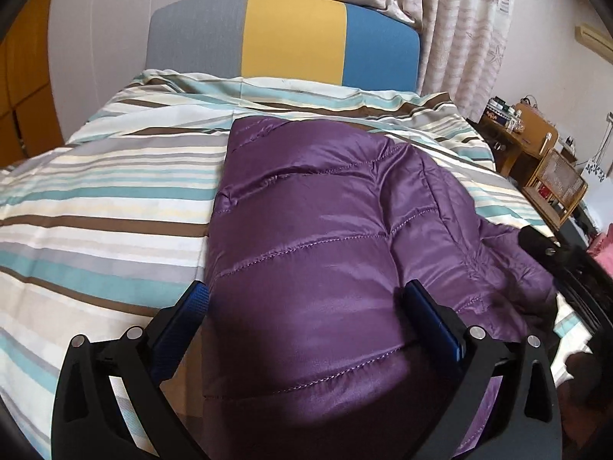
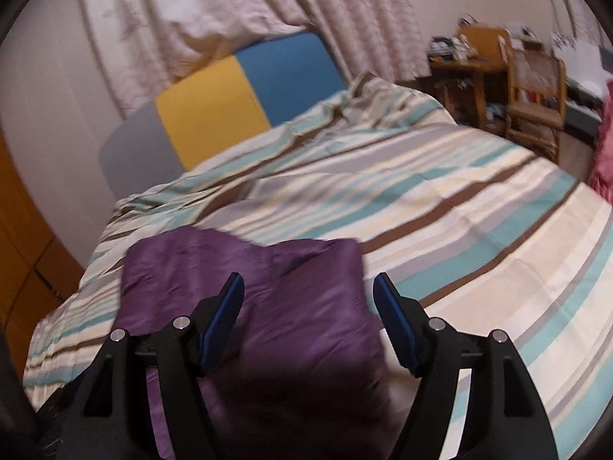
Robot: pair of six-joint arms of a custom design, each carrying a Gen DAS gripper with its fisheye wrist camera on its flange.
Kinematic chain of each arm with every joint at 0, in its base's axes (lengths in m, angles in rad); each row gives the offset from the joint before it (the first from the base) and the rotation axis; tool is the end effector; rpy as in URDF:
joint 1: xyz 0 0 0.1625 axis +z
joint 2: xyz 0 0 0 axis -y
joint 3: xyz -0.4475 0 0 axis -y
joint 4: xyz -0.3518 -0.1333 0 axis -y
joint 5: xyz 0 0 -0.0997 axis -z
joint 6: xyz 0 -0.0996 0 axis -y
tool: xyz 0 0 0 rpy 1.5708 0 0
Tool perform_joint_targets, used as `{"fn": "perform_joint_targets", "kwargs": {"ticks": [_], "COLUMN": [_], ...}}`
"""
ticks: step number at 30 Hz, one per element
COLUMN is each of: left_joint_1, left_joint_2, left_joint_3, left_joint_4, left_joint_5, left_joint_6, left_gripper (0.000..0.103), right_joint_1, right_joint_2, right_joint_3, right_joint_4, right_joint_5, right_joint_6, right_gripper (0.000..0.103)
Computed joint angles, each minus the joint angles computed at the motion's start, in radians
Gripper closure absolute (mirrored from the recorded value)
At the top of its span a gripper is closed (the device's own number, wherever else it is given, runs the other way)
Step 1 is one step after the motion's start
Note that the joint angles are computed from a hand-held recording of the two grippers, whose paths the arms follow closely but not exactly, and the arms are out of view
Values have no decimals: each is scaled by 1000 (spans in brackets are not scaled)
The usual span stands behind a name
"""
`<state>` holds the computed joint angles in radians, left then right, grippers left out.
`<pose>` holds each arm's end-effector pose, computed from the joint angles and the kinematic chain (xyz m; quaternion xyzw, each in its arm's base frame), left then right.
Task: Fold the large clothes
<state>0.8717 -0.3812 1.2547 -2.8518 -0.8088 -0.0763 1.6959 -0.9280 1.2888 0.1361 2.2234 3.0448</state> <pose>-0.3353 -0.7128 0.0327 0.2069 0.8884 -0.3116 0.2661 0.1495 -0.6055 0.2711 -0.0728 -0.8271 0.4884 0.2685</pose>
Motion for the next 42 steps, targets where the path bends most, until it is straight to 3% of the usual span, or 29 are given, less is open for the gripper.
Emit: {"fn": "perform_joint_targets", "kwargs": {"ticks": [3,6,11,19,26,34,42], "left_joint_1": [2,15,25,22,36,41,83], "left_joint_2": [6,5,39,45,-61,-134,-184], "left_joint_3": [-15,-19,-40,-44,66,164,179], "left_joint_4": [17,26,-11,-25,12,11,121], "left_joint_5": [2,-34,-38,-32,-119,-155,-311], "left_joint_6": [12,-2,34,39,-56,-61,-132], "left_gripper": [3,3,3,3,3,3,3], "right_joint_1": [27,3,-47,-58,-48,-28,-65], "right_joint_2": [55,107,123,124,68,13,4], "right_joint_3": [-63,-121,-124,-129,-64,1,12], "right_joint_4": [35,97,137,155,147,204,303], "right_joint_5": [91,118,52,34,9,-6,-99], "right_joint_6": [-69,-60,-16,15,37,100,186], "right_gripper": [33,31,32,28,19,11,8]}}
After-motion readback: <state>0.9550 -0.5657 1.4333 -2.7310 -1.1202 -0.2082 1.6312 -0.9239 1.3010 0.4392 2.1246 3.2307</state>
